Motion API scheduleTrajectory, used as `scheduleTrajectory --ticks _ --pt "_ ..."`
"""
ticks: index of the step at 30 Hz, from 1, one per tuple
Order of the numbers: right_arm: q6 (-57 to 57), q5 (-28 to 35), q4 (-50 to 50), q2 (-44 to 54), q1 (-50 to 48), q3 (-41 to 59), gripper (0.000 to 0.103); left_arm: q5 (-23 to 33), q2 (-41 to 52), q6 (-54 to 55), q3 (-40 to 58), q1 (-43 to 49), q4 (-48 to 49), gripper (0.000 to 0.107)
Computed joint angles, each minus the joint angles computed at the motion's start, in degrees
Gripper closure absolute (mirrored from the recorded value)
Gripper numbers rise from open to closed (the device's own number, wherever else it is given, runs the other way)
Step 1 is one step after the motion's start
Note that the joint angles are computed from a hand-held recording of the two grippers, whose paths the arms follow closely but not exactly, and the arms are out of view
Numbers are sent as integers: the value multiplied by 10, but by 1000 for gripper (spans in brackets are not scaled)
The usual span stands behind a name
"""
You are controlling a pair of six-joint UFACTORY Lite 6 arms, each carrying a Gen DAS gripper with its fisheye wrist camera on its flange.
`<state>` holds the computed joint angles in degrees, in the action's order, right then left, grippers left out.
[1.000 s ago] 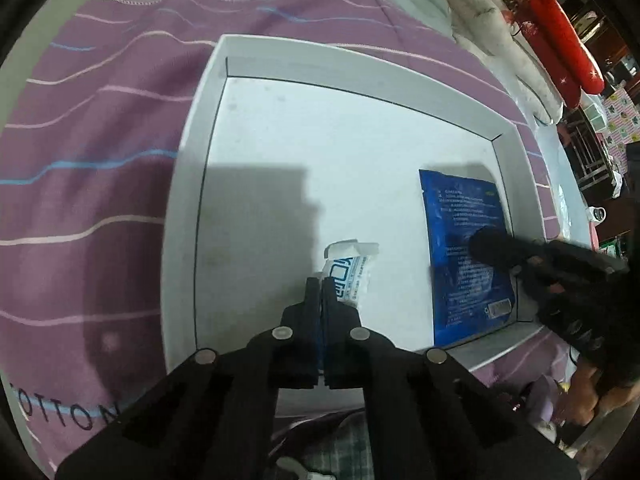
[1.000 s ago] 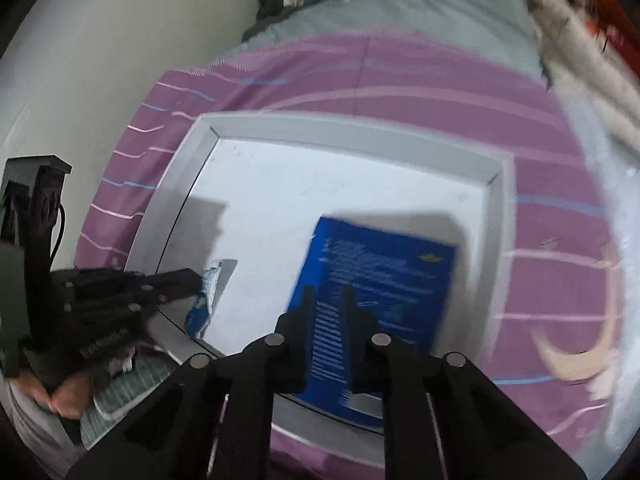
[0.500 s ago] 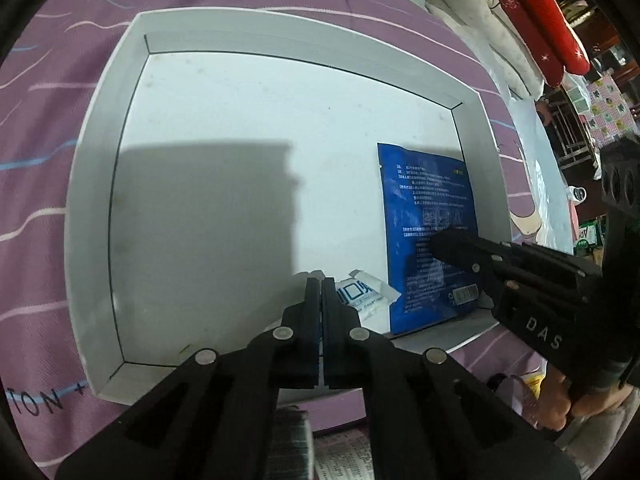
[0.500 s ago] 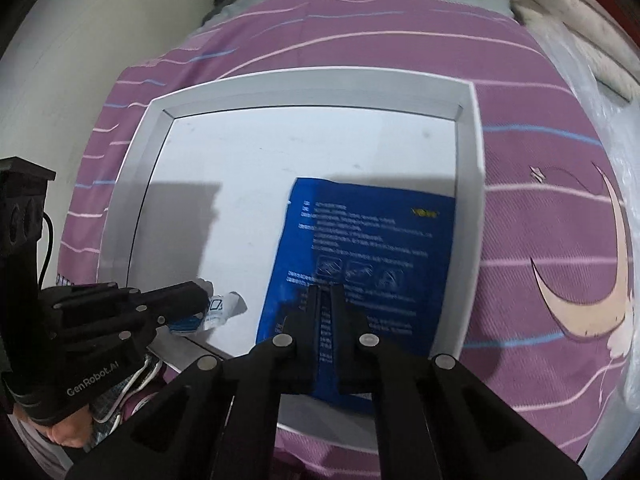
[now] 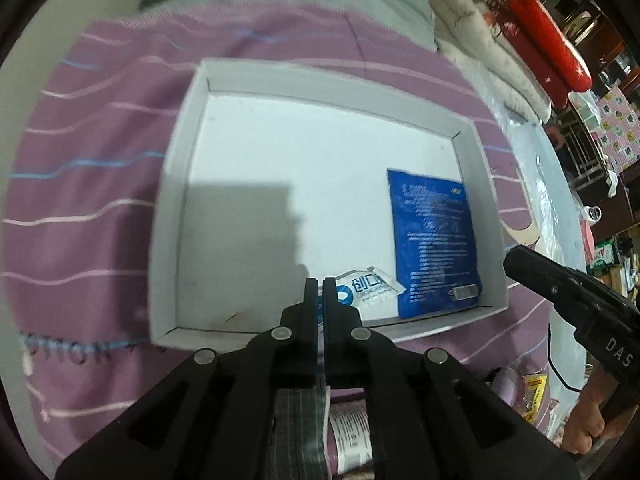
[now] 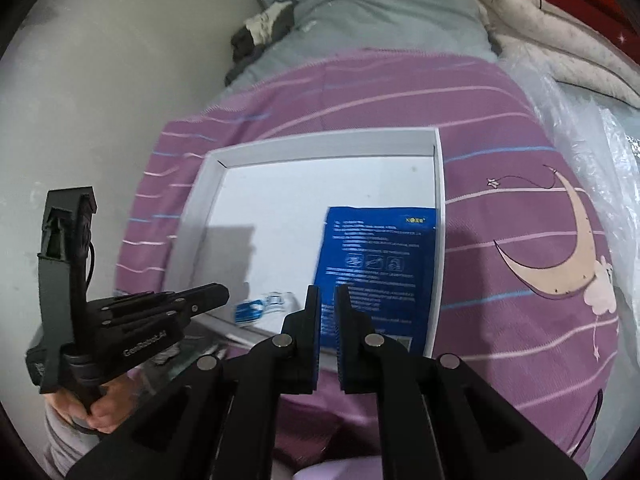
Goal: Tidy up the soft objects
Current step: 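Move the right gripper back to the pink glittery scrubber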
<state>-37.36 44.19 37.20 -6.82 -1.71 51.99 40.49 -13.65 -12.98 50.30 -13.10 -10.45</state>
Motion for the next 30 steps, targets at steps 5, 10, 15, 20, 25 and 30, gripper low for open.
scheduleTrajectory --ticks 5,10,15,20,25,30 --pt "69 22 4 -40 11 26 90 42 -45 -73 37 -22 50 104" --pt "76 68 126 -64 -44 58 52 62 -56 -181 80 -50 97 81" --pt "104 117 173 -142 -95 -14 52 76 -150 -290 -4 -124 128 65" --pt "205 133 17 -272 -90 -81 52 105 -209 -416 -47 -266 214 65" --pt "112 241 37 -320 -233 -119 44 111 -220 -477 -55 -356 239 65" --pt "33 290 7 -314 -331 -142 40 182 -181 -600 -18 -450 316 65"
